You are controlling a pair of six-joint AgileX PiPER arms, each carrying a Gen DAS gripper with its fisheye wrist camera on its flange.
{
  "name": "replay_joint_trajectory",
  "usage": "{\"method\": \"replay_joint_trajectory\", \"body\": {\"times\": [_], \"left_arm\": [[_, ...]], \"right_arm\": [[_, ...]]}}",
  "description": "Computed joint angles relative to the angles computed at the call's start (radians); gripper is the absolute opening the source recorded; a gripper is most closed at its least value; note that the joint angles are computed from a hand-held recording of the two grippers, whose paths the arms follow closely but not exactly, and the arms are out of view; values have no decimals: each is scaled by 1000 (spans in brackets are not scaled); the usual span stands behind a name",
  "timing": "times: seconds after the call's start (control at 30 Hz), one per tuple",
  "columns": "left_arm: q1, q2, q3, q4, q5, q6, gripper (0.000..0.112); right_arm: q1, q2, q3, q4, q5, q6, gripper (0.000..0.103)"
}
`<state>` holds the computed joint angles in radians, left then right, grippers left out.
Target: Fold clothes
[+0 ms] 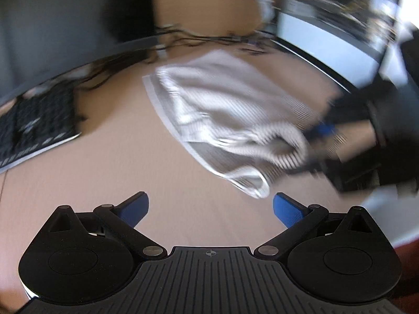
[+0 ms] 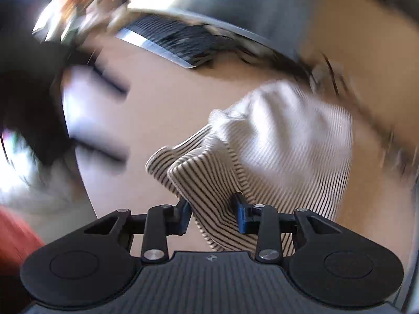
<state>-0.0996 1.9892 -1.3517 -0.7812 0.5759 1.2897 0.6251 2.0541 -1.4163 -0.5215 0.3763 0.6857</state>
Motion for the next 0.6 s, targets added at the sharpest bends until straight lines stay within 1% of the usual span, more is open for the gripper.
{"method": "replay_joint_trajectory", "body": {"times": [0.03,0.07,0.1,0.13,0.17,0.2,0.23,0.27,0.33,0.37,0.4,0.43,0.47,0.5,0.53,0.57,0.6], "left_arm": [[-25,7,12,-4,-34,42,103],[-53,18,19,-4,-84,72,103],[-80,32,23,-4,-135,99,103],[-116,45,34,-8,-210,117,103],[-141,57,36,-16,-265,124,103],[-154,71,16,-1,-280,91,103],[-155,88,-24,30,-256,17,103],[-144,103,-76,69,-198,-73,103],[-115,135,-176,94,-73,-223,103],[-106,153,-219,107,-25,-286,103],[-97,172,-263,117,21,-344,103],[-92,189,-300,124,54,-382,103],[-87,206,-336,129,85,-417,103],[-89,213,-353,139,99,-442,103],[-92,212,-355,142,98,-440,103],[-94,211,-356,145,96,-436,103],[-97,210,-356,148,93,-432,103]], "right_arm": [[-23,-1,-1,96,-14,-53,34],[-38,-3,1,152,-27,-66,34],[-41,-4,1,168,-25,-82,34],[-38,-7,7,144,-28,-59,34],[-28,-21,23,80,-29,-16,35],[-14,-35,43,-20,-30,64,38],[0,-48,61,-120,-30,140,51],[15,-52,66,-220,-4,185,67],[86,-54,62,-420,130,233,78],[117,-33,58,-520,192,277,79],[134,-6,68,-620,219,338,79],[139,23,75,-703,224,410,79],[143,53,68,-746,237,442,79],[147,90,41,-766,264,457,79],[151,126,7,-782,298,471,76],[151,151,-22,-783,321,473,62],[144,162,-45,-764,332,460,53]]}}
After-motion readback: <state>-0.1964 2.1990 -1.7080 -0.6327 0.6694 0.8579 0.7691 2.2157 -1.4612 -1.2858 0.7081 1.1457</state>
